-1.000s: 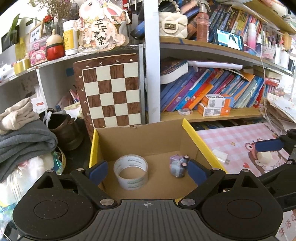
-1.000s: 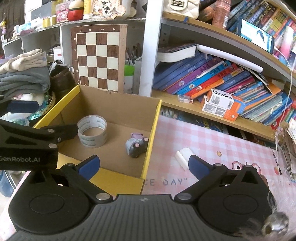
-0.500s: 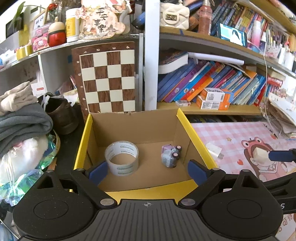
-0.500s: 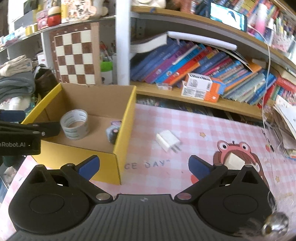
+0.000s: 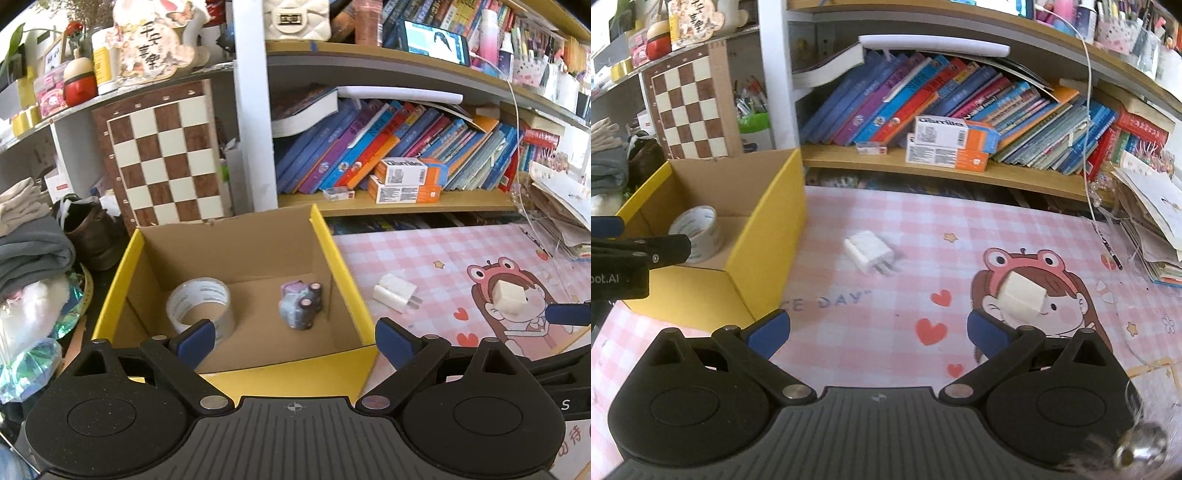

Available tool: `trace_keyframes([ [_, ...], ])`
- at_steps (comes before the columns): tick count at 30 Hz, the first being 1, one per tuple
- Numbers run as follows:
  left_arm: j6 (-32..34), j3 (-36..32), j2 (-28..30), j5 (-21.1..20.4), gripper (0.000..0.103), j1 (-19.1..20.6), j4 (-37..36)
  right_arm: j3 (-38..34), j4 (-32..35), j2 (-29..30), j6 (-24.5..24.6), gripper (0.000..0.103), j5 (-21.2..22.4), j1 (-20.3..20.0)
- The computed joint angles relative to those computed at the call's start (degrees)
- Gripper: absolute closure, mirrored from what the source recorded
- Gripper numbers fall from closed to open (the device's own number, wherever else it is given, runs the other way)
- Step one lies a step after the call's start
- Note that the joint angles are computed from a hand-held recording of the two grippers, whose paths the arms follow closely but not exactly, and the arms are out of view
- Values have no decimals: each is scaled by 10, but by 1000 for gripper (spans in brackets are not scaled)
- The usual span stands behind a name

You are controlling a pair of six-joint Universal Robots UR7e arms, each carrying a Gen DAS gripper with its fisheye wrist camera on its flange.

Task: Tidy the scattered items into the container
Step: 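Withdraw both tools from the box toward the white items on the desk, then move the right gripper onto the white foam block and close on it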

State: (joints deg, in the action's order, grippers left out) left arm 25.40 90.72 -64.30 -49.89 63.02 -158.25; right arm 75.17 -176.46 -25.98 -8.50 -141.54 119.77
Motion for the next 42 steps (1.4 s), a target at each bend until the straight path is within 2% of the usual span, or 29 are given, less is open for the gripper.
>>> trace_keyframes([
  [7,-28,28,12,36,7,-28,-28,63,-34,-47,-23,0,27,-22],
  [15,-51,72,27,63,7,-61,-93,129,-98,-92,-84,0,51,-45],
  [17,-71,85,32,71,7,-66,-111,142,-117,-99,-100,0,54,-50],
  [21,-124,98,32,80,7,-75,-101,169,-143,-117,-124,0,66,-61],
  [35,-99,105,54,107,7,-98,-121,179,-179,-131,-146,2,90,-105],
  [42,-85,92,66,119,7,-100,-124,166,-188,-118,-157,10,114,-127],
])
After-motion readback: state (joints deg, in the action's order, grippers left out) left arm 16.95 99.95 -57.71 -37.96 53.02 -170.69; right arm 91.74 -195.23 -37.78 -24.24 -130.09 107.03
